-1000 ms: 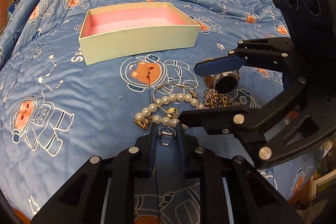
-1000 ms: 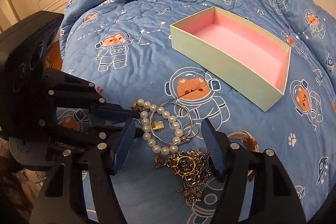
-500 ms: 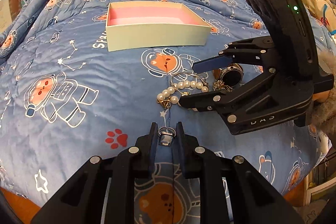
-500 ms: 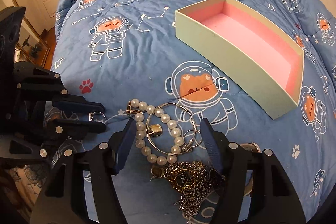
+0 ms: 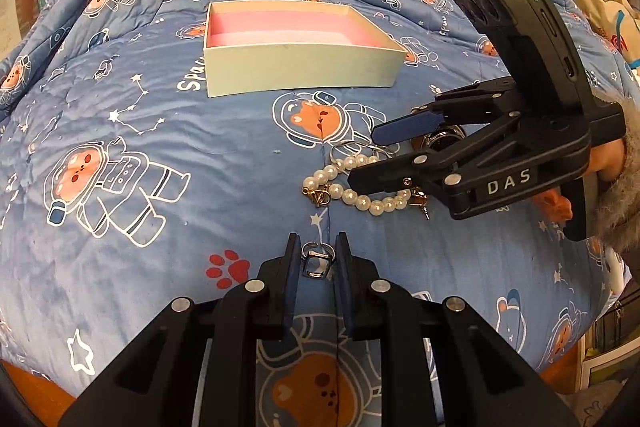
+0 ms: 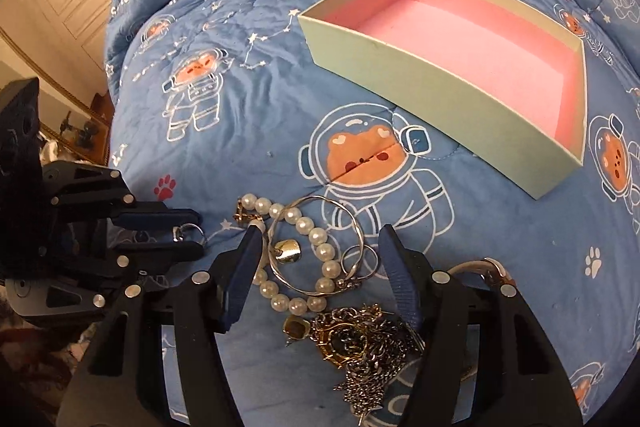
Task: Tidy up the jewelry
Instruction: 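Grasp the small silver ring with the left gripper while the right gripper grasps the silver bangle, then carry ring and bangle into the pink box while both grippers open to release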
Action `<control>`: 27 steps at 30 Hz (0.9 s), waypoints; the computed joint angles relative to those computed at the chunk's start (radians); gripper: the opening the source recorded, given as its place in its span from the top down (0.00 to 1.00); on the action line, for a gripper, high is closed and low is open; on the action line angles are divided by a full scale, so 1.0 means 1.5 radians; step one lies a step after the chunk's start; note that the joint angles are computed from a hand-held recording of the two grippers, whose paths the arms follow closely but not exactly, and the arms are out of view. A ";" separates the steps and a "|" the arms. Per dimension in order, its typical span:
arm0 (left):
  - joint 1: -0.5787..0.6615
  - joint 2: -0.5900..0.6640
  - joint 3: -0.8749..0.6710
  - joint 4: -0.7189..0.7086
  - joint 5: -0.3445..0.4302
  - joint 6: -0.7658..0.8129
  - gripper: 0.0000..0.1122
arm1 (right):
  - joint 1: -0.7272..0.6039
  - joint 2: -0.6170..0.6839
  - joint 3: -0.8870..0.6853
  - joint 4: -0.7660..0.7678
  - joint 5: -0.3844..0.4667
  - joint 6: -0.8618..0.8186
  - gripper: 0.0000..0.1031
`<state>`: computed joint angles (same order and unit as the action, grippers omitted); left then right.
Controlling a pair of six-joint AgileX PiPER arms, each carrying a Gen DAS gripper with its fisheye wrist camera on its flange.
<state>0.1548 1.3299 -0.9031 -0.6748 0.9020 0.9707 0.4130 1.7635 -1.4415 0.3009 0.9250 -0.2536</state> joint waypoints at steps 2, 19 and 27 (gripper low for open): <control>-0.001 0.004 -0.004 0.000 0.001 -0.002 0.85 | 0.007 0.008 -0.005 -0.015 0.000 0.010 0.42; 0.019 -0.011 -0.024 -0.031 0.026 0.008 0.85 | 0.042 -0.093 0.081 -0.044 -0.106 0.016 0.51; 0.030 -0.016 -0.060 -0.053 0.033 0.031 0.85 | 0.037 -0.124 0.074 -0.067 -0.118 0.034 0.51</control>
<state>0.2004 1.3053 -0.9939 -0.7549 0.9519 1.0173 0.4682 1.5777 -1.3311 0.2003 0.7488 -0.2019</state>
